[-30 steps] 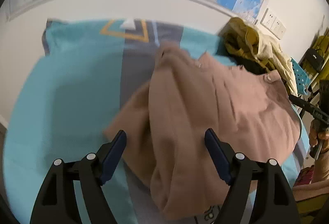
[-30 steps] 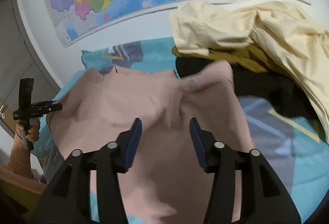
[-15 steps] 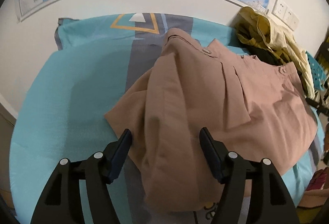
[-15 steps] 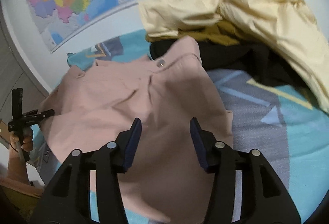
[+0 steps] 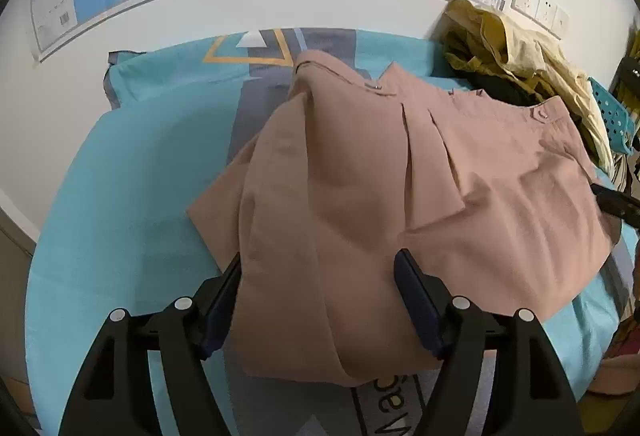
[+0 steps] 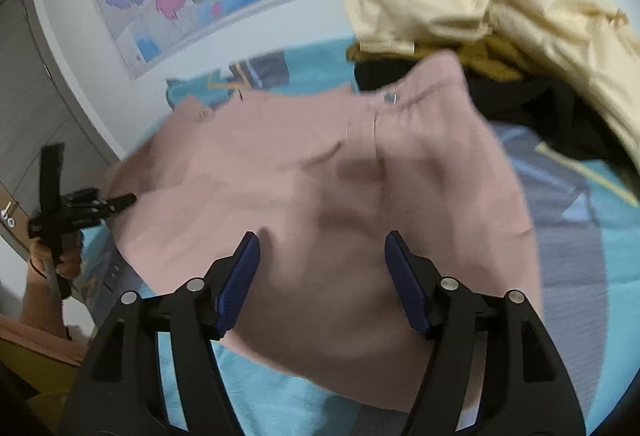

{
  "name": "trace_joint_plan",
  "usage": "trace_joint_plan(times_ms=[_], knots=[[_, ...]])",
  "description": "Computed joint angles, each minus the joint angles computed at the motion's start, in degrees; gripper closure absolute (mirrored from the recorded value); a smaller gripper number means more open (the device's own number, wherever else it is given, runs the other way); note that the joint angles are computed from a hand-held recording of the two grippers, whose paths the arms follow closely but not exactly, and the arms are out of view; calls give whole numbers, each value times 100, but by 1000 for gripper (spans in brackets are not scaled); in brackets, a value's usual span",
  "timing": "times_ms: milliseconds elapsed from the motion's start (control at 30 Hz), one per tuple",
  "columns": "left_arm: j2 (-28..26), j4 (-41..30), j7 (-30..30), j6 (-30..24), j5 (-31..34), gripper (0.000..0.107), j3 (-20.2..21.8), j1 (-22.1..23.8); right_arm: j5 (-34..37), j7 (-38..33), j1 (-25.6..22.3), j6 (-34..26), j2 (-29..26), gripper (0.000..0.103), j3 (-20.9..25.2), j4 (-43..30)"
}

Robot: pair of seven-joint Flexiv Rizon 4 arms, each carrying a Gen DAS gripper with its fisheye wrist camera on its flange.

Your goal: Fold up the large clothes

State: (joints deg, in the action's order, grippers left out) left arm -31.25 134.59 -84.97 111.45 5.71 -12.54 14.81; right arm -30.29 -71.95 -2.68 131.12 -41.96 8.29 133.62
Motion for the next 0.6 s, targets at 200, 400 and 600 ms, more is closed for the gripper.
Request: trace_joint_plan(times_ms=[200,400,600], knots=[[-183,5,-198,-18,130,28,-416,518,538,-104,366,-157,-37,40,-123,-90],[-156,157,-423,45,386,28,-754,1001,179,-526,195,500,335,38,50,384],[-276,67,-555,-26,352,28,-752,968,-55,-1208,809,474,449,32,58,514]])
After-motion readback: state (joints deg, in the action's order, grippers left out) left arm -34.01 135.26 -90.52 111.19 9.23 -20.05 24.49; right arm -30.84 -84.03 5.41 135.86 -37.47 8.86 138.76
